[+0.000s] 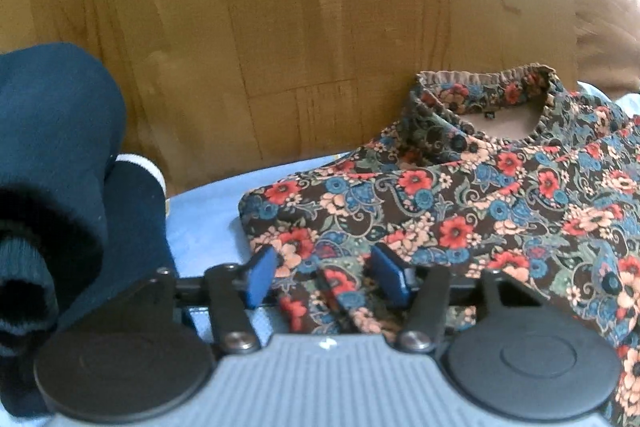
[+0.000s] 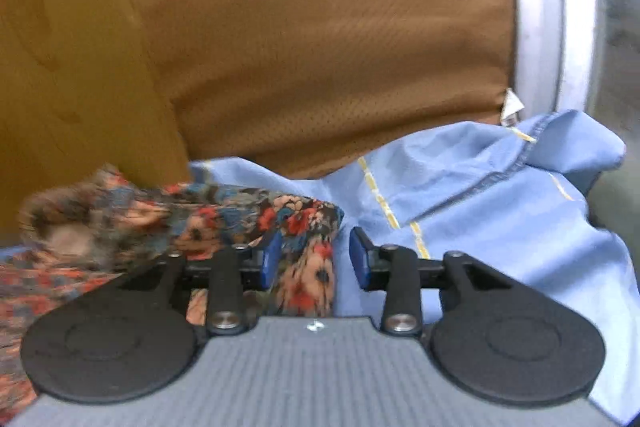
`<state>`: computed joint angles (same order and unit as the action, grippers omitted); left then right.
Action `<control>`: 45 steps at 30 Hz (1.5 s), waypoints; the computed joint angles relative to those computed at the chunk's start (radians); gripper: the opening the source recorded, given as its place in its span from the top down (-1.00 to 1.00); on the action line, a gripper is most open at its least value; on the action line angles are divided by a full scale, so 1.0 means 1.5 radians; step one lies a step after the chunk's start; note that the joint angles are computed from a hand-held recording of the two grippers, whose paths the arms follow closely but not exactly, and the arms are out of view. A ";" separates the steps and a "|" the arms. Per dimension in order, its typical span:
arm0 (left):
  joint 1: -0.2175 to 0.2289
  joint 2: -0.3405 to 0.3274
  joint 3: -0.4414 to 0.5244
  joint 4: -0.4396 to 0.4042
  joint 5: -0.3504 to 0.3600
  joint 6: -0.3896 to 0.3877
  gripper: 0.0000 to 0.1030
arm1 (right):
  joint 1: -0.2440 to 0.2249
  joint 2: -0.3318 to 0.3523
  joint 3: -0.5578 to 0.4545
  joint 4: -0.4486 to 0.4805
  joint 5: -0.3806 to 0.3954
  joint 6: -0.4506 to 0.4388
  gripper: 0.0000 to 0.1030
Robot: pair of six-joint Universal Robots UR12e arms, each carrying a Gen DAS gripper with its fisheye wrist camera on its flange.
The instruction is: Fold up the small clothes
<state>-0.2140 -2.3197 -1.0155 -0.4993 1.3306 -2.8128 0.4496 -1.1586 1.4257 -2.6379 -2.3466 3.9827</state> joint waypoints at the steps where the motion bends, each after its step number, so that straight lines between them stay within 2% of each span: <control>1: 0.001 0.000 0.000 -0.001 -0.002 -0.004 -0.15 | 0.006 -0.015 0.018 -0.014 0.014 0.007 0.20; 4: 0.005 0.002 -0.002 -0.001 -0.021 -0.012 -0.25 | 0.032 -0.058 0.069 -0.025 0.049 0.041 0.17; 6: 0.004 0.007 -0.008 0.000 -0.014 -0.016 -0.27 | 0.054 -0.084 0.099 -0.022 0.057 0.058 0.14; 8: 0.006 0.025 -0.028 -0.004 -0.011 -0.021 -0.27 | 0.076 -0.108 0.126 -0.008 0.058 0.076 0.09; 9: 0.011 0.039 -0.047 -0.005 -0.027 -0.020 -0.28 | 0.086 -0.117 0.138 -0.004 0.060 0.079 0.08; 11: 0.025 0.079 -0.101 0.002 -0.059 -0.004 -0.35 | 0.110 -0.129 0.157 0.007 0.047 0.085 0.05; 13: 0.044 0.126 -0.168 0.019 -0.084 0.011 -0.52 | 0.128 -0.135 0.171 0.019 0.036 0.093 -0.04; 18: 0.103 0.236 -0.306 -0.016 -0.158 0.025 -0.56 | 0.168 -0.142 0.193 0.048 0.017 0.115 -0.09; 21: 0.136 0.296 -0.378 -0.039 -0.192 0.042 -0.66 | 0.188 -0.151 0.218 0.007 0.006 0.124 -0.09; 25: 0.164 0.353 -0.443 -0.089 -0.215 0.062 -0.67 | 0.211 -0.162 0.248 -0.021 -0.026 0.171 -0.10; 30: 0.171 0.382 -0.484 -0.120 -0.204 0.072 -0.66 | 0.228 -0.161 0.267 -0.046 -0.039 0.227 -0.10; 38: 0.190 0.414 -0.528 -0.117 -0.223 0.057 -0.63 | 0.246 -0.152 0.279 -0.085 -0.044 0.233 -0.12; 40: 0.191 0.421 -0.537 -0.113 -0.223 0.053 -0.59 | 0.249 -0.153 0.277 -0.068 -0.060 0.252 -0.12; 42: 0.190 0.428 -0.545 -0.108 -0.219 0.052 -0.44 | 0.253 -0.151 0.264 -0.022 -0.099 0.276 -0.14; 43: 0.190 0.431 -0.548 -0.108 -0.219 0.051 -0.44 | 0.255 -0.147 0.256 -0.020 -0.118 0.267 -0.15; 45: 0.193 0.437 -0.555 -0.112 -0.229 0.046 -0.46 | 0.253 -0.132 0.235 -0.079 -0.124 0.181 -0.15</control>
<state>0.0753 -1.6648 -1.8474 -0.6668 0.9875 -2.7437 0.8294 -1.3565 1.7784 -2.7569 -2.5326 4.2546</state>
